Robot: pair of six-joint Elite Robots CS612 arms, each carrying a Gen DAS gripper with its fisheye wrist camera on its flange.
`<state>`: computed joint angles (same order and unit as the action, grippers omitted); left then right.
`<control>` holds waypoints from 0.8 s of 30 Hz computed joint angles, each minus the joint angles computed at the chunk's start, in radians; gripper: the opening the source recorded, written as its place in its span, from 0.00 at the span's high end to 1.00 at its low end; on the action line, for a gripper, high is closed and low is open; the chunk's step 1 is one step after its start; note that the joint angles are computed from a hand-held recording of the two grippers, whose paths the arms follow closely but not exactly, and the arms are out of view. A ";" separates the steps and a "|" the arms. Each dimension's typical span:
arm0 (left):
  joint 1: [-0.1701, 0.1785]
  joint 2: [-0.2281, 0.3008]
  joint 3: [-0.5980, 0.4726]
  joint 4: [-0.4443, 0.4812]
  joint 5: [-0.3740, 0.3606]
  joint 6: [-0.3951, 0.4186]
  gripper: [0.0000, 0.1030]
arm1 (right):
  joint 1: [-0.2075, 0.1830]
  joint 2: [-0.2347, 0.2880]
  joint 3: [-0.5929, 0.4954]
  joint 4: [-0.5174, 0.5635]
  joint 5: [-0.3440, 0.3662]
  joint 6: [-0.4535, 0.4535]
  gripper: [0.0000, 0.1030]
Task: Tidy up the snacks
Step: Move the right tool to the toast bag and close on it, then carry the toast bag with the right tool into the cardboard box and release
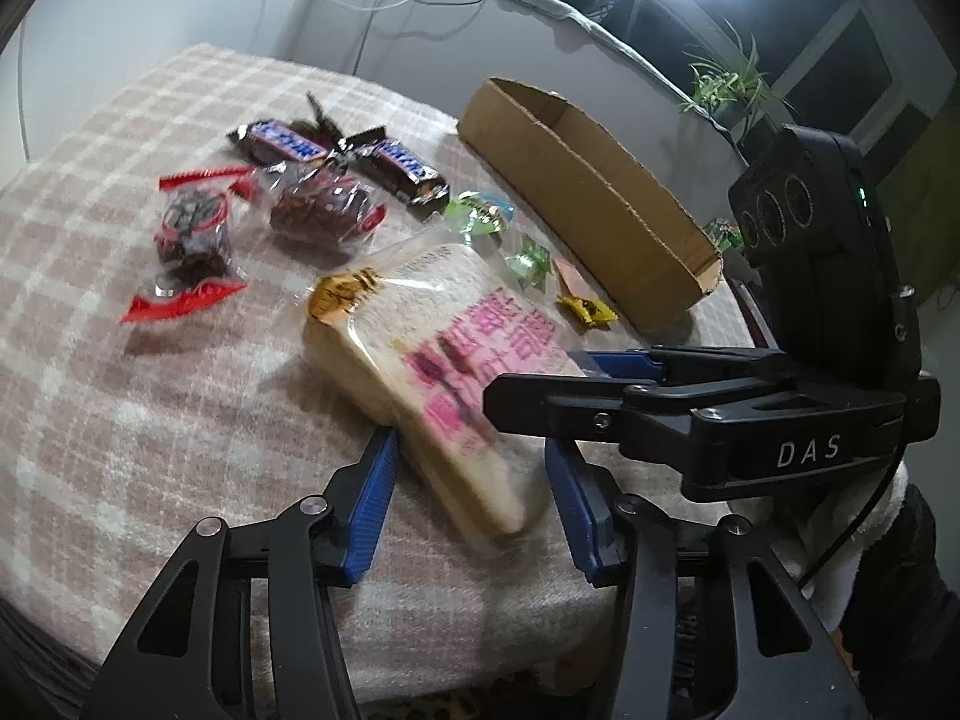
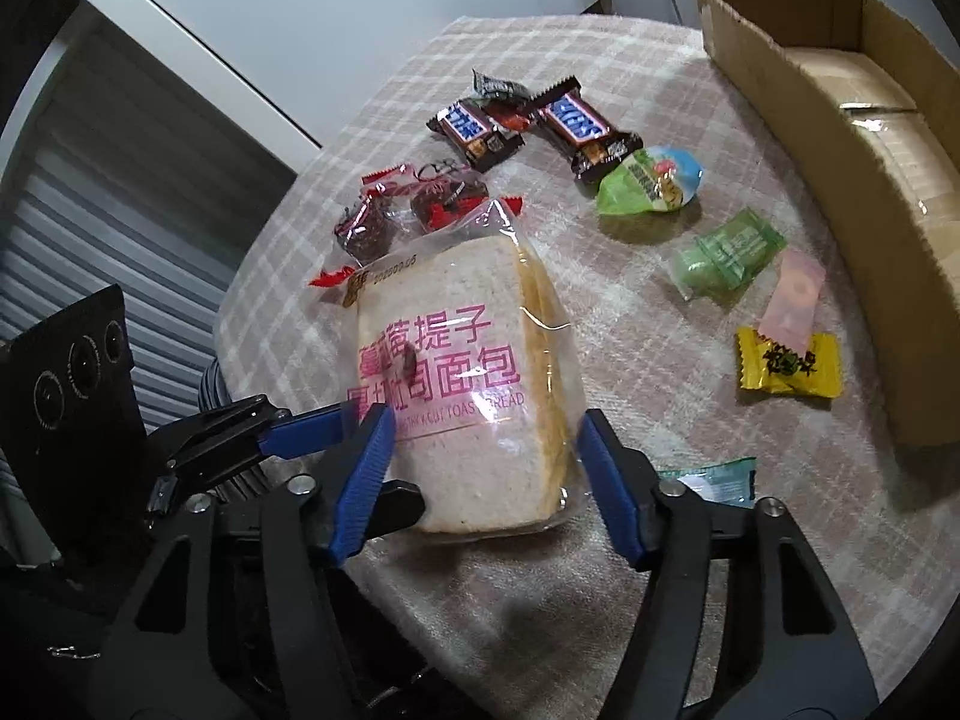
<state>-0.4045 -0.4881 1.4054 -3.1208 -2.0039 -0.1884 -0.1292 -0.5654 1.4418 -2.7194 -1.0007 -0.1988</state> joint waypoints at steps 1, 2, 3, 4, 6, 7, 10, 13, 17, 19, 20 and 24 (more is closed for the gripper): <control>-0.002 -0.002 0.002 -0.006 0.010 0.006 0.52 | -0.001 -0.001 0.002 -0.007 0.002 0.005 0.38; -0.004 -0.003 0.003 -0.011 0.019 0.011 0.52 | -0.003 -0.004 0.007 -0.016 0.006 0.014 0.38; -0.005 -0.004 0.002 -0.012 0.019 0.013 0.52 | -0.003 -0.004 0.008 -0.025 0.008 0.021 0.39; -0.005 -0.005 0.000 -0.012 0.017 0.016 0.52 | -0.006 -0.007 0.013 -0.039 0.013 0.029 0.39; -0.006 -0.006 -0.004 -0.016 0.019 0.024 0.52 | -0.011 -0.013 0.024 -0.072 0.022 0.048 0.39; -0.006 -0.007 -0.008 -0.020 0.021 0.030 0.52 | -0.012 -0.014 0.026 -0.086 0.024 0.056 0.39; -0.010 -0.007 -0.020 -0.028 0.022 0.043 0.52 | -0.021 -0.024 0.038 -0.133 0.026 0.088 0.39; -0.016 -0.003 -0.044 -0.029 0.016 0.060 0.52 | -0.033 -0.032 0.047 -0.184 0.027 0.124 0.39; -0.026 0.005 -0.080 -0.036 0.007 0.099 0.52 | -0.052 -0.041 0.058 -0.245 0.022 0.177 0.39; -0.033 0.014 -0.109 -0.029 -0.004 0.119 0.52 | -0.061 -0.045 0.062 -0.272 0.008 0.200 0.39; -0.036 0.018 -0.122 -0.023 -0.009 0.127 0.52 | -0.065 -0.047 0.063 -0.282 0.004 0.211 0.39; -0.048 0.032 -0.165 -0.002 -0.026 0.154 0.52 | -0.086 -0.049 0.065 -0.330 -0.010 0.258 0.39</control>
<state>-0.4525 -0.4563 1.2403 -3.1232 -2.0300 -0.0342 -0.2156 -0.6143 1.5072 -3.0492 -1.0110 0.0595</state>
